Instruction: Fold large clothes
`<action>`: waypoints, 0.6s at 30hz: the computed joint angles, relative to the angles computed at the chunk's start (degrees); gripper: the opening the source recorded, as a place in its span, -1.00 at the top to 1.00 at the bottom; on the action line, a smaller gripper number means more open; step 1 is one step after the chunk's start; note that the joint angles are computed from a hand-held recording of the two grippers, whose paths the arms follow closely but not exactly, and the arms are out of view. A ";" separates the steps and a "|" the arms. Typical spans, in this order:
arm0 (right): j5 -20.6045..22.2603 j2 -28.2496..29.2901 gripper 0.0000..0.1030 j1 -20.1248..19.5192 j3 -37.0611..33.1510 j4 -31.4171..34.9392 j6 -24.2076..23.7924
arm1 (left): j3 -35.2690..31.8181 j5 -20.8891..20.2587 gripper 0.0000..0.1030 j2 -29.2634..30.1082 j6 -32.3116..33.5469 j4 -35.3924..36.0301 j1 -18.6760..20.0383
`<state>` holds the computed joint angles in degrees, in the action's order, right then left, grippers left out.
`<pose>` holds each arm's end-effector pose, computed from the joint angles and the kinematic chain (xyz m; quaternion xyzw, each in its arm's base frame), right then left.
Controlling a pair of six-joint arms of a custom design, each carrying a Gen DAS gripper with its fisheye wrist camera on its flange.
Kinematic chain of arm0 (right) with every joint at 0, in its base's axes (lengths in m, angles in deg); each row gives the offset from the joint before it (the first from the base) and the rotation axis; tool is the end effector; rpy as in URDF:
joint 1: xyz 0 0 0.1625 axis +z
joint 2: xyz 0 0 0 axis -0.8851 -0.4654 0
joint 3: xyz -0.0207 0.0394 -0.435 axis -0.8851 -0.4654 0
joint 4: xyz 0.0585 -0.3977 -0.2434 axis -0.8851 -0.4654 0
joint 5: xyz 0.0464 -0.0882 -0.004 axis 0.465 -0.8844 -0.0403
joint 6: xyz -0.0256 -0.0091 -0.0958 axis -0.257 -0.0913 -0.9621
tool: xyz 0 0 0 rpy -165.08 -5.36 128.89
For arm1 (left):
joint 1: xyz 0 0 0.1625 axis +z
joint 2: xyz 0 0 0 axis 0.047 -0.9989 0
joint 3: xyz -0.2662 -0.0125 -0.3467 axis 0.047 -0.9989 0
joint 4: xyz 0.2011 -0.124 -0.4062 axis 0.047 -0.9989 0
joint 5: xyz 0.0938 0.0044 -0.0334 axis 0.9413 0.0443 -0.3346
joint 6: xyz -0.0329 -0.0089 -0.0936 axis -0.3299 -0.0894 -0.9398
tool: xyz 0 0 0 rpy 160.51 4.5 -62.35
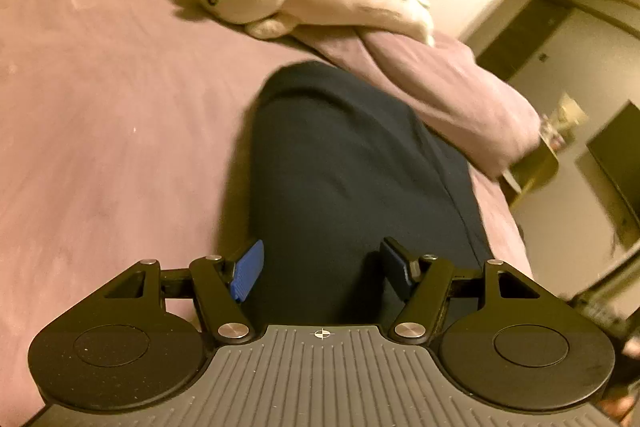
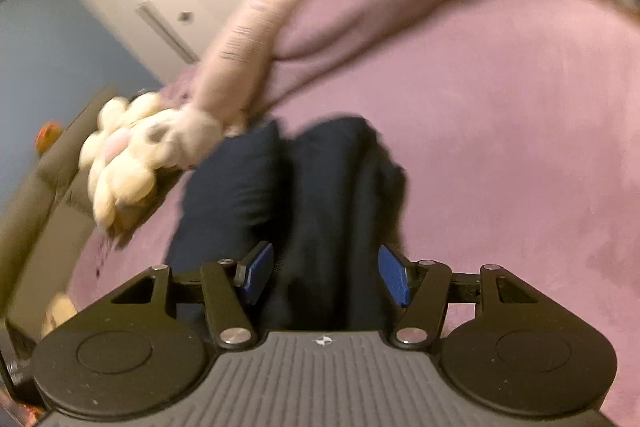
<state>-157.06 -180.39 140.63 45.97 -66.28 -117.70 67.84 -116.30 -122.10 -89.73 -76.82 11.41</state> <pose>0.0376 -0.5409 0.4447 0.2456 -0.9467 0.2065 0.0293 -0.3635 -0.3173 0.0840 -0.1607 0.8340 -0.4981 0.1748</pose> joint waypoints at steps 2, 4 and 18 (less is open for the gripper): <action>2.12 -3.73 -0.13 1.26 2.70 0.06 -5.01 | -2.15 -2.01 -0.35 1.81 -1.27 3.69 -1.43; 2.81 -6.29 -0.07 2.88 5.49 0.20 -10.03 | -3.39 -3.62 -0.37 3.00 -0.57 5.58 -1.79; -22.62 -1.24 0.17 10.51 16.14 -22.37 -19.13 | -7.91 -10.38 -0.63 7.73 5.62 12.42 0.28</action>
<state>-179.68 -181.63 151.15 62.10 -88.65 -136.83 59.93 -126.68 -114.37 -84.10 -64.40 11.70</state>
